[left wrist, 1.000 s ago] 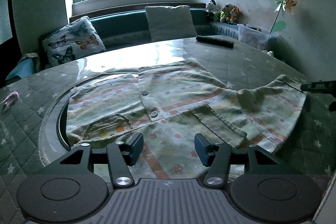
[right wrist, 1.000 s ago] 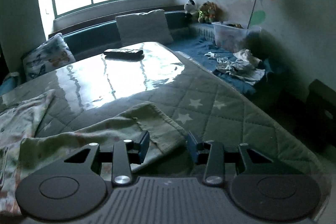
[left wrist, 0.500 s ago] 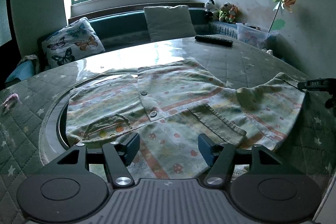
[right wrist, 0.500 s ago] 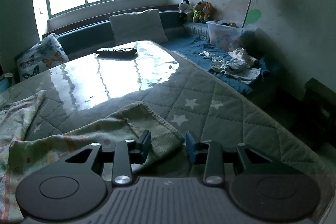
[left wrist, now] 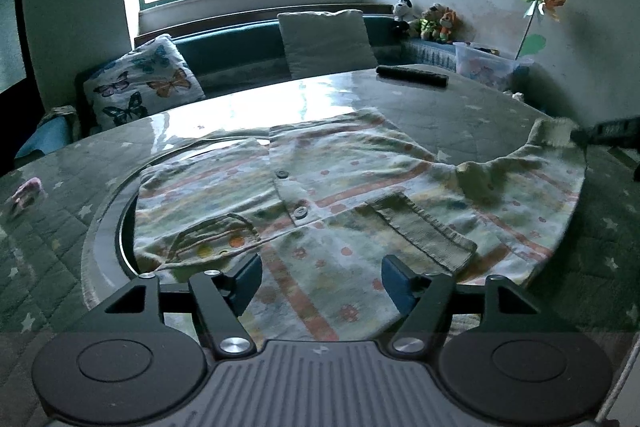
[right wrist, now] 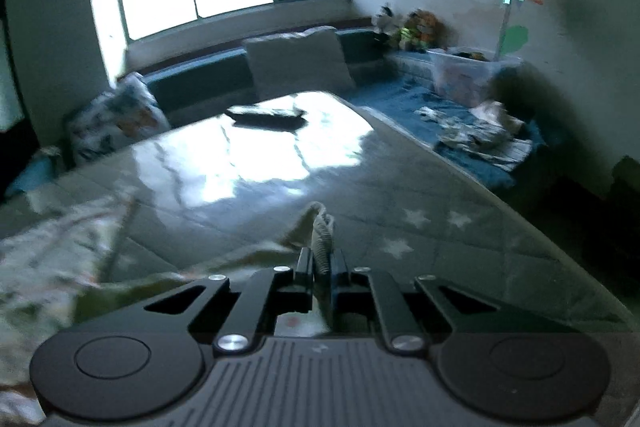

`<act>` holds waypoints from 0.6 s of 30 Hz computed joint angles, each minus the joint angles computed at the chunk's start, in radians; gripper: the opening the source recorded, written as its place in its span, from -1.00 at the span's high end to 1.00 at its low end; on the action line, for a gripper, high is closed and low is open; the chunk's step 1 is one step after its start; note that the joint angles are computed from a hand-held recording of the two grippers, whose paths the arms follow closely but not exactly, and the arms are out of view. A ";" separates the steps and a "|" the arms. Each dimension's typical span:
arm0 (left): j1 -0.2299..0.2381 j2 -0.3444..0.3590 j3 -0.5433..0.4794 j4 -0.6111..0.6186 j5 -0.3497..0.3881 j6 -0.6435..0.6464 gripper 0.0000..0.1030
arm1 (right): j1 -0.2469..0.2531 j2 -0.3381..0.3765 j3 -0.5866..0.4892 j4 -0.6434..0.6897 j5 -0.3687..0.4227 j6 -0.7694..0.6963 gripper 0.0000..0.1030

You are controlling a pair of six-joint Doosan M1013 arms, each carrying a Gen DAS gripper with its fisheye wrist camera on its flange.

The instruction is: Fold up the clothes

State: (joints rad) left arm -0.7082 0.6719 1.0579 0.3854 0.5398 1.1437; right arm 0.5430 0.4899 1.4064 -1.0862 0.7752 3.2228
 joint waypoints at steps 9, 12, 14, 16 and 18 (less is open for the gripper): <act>0.007 -0.031 0.055 0.083 -0.020 -0.114 -0.37 | 0.028 -0.013 -0.061 -0.057 -0.233 -0.023 0.87; 0.011 -0.048 0.086 0.133 -0.025 -0.184 -0.37 | 0.036 0.005 -0.104 -0.004 -0.314 -0.117 0.87; 0.014 -0.060 0.104 0.165 -0.026 -0.229 -0.37 | 0.043 0.023 -0.138 0.040 -0.358 -0.190 0.87; 0.017 -0.073 0.126 0.211 -0.027 -0.291 -0.37 | 0.049 0.041 -0.170 0.100 -0.400 -0.274 0.87; 0.020 -0.084 0.145 0.250 -0.025 -0.349 -0.37 | 0.055 0.063 -0.209 0.189 -0.431 -0.385 0.87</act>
State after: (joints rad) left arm -0.6883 0.5876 1.2032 0.6358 0.5148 0.7945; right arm 0.5984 0.5526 1.1974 -0.8971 0.3440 2.8380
